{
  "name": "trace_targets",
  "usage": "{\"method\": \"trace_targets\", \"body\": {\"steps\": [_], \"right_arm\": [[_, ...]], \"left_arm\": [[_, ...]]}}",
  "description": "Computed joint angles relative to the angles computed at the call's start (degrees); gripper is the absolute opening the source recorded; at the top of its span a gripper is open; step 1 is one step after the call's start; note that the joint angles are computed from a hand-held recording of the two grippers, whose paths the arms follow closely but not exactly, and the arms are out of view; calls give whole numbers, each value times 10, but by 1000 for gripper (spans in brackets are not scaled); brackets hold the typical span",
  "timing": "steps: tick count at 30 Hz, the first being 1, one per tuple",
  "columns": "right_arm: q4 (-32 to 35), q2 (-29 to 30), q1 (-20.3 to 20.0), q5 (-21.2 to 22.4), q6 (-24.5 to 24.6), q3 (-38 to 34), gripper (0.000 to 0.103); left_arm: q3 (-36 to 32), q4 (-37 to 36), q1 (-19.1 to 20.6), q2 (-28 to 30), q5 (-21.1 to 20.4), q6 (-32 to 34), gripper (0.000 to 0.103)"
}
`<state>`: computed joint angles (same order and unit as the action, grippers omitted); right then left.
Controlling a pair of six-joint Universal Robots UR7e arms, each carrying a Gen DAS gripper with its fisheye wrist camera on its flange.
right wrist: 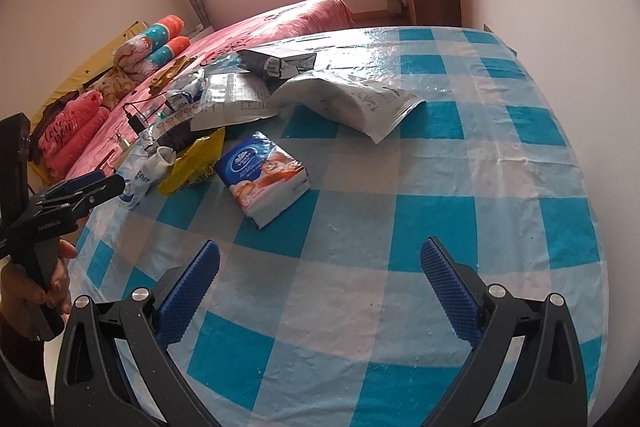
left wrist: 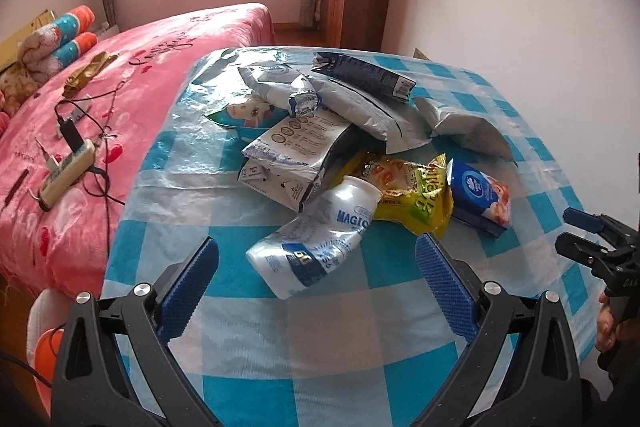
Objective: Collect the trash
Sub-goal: 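Close the left tool around the white plastic bottle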
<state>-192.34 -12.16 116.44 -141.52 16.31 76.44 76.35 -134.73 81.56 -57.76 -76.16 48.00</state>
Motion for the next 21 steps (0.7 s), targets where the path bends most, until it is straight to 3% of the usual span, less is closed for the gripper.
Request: {"method": "trace_targets", "body": {"steps": [8,13,21], "right_arm": [[20,-3,-18,49,-22,-12,99],[54,8,-27,70,-46,-46,99],[80,20,-31,98,-64,-84,99]], "left_arm": [[-59,59,4,34,-11,5,99],[-100,103,12,55,-44,-13,99],[-122,134,15,72,-52,-20,99]]}}
